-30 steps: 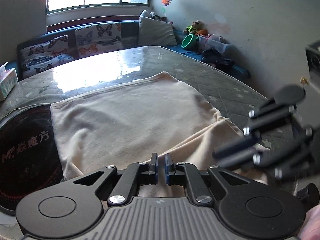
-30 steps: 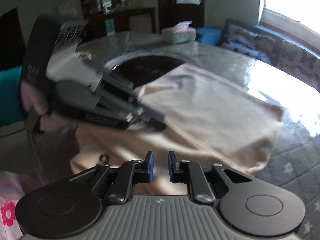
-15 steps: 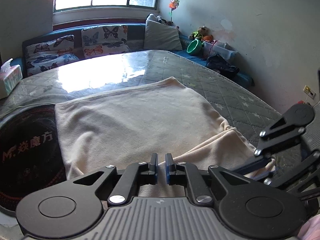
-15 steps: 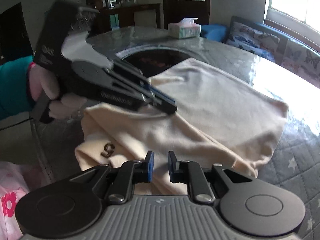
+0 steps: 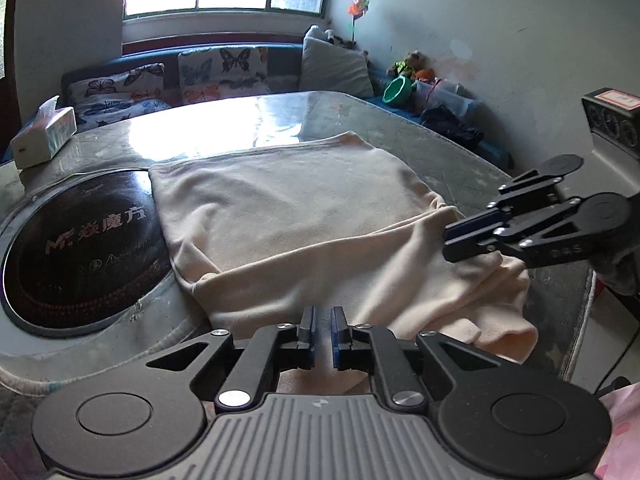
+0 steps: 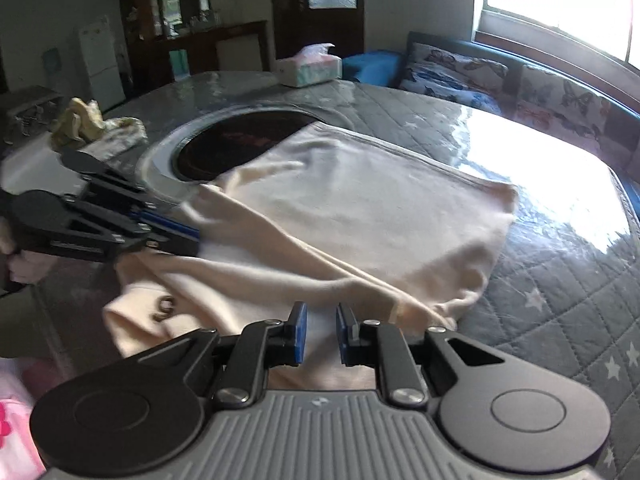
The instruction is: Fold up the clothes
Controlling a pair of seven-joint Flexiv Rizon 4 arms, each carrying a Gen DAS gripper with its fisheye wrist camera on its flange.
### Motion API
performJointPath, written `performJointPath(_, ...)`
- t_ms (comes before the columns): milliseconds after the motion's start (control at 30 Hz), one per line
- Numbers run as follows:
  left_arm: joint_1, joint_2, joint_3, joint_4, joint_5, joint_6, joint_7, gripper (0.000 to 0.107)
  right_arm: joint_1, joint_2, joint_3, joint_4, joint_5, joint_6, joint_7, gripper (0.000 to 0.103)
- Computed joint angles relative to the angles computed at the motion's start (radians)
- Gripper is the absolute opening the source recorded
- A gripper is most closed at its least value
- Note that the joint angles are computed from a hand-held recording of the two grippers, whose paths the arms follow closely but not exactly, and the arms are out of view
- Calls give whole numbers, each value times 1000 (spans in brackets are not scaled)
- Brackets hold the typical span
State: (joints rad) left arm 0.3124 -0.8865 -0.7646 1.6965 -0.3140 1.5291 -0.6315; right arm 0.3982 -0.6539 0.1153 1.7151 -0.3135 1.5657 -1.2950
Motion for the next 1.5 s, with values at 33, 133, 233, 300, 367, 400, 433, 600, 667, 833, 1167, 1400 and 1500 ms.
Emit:
performJointPath(33,-3,1,2,-1,1,2,-1,10,2,3,1,6,-2,7,-4,16)
performJointPath(133,10,2,-21,9,6,18,1,10,10,6,2,18,-5,3,-10,16)
performJointPath(233,33,-10,-65,18,28,31,9,10,44,12,-37,35,-9,8,11,16)
performJointPath(300,33,-17,-71,15,40,26,6,10,58,19,-53,47,-5,36,27,17)
performJointPath(367,23,-19,-62,9,46,14,4,10,69,22,-65,55,-6,45,38,18)
performJointPath(400,16,-18,-53,5,45,9,2,10,69,23,-64,57,-9,40,40,18)
performJointPath(433,9,-17,-44,2,44,3,0,10,70,24,-65,60,-13,32,40,18)
performJointPath(600,-1,-14,-36,-3,22,-11,7,10,75,37,-74,73,-28,45,40,18)
performJointPath(667,-1,-19,-42,-10,16,-1,9,10,73,31,-70,60,-31,55,36,18)
performJointPath(833,-33,-28,2,-47,4,-10,0,10,35,-6,-19,10,-27,25,21,18)
performJointPath(1167,19,-54,-37,-54,-36,11,-47,10,3,-10,22,3,-6,-9,-4,18)
performJointPath(1400,13,-56,-44,-69,-12,-4,-47,12,17,-40,1,-52,-8,5,-9,18)
performJointPath(1500,-26,-50,3,-96,-22,-26,-54,12,26,-59,-13,-80,-12,-15,-4,18)
